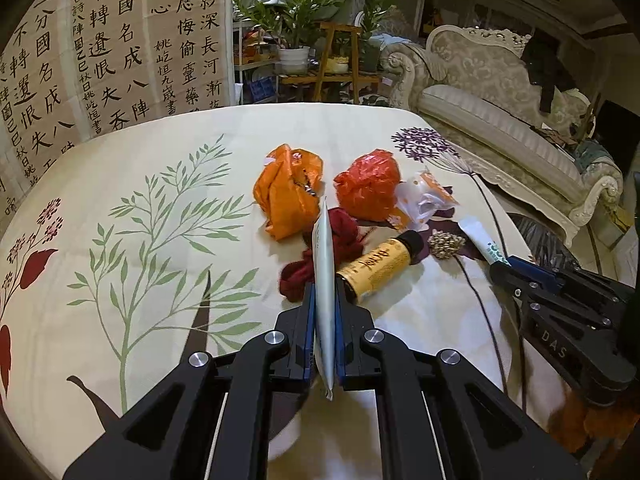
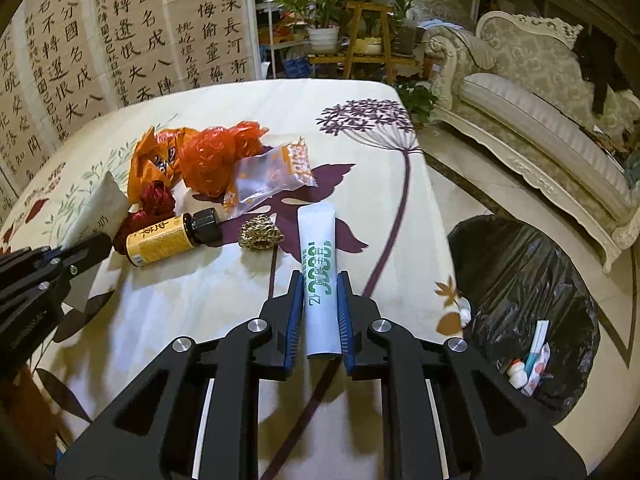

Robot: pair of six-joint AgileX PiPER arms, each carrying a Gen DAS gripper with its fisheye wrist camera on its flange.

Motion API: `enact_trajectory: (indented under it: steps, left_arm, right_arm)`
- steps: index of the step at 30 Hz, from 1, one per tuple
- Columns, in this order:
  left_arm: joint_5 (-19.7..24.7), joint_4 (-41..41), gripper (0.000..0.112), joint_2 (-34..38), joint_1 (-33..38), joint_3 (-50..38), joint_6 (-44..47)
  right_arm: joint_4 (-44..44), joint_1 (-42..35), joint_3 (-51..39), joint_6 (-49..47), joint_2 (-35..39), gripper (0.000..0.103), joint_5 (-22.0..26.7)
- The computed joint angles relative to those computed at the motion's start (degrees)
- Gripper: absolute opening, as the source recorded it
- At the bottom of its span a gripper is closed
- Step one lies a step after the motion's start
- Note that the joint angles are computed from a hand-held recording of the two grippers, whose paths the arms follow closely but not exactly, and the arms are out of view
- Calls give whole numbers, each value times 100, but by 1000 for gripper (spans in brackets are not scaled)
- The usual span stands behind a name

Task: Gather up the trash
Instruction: 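Grasp the green-lettered white tube with the right gripper while the left gripper holds its tube, then carry both tubes over the black bin and open both grippers to drop them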

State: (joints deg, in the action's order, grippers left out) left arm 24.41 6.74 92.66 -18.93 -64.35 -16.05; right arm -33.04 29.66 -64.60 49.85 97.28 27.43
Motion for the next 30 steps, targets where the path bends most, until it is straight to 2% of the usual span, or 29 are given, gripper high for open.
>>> enact_trajectory:
  steps: [17,30]
  left_arm:
    - [-75,934,9,-490,-701,248,-1011]
    - [-81,1383,9,100,-1750,-438,-1616]
  right_arm:
    - [-1298,-86,1177,1709,-1141,17,-26]
    - [-1970,-888,2016,2475,-1962,17,22]
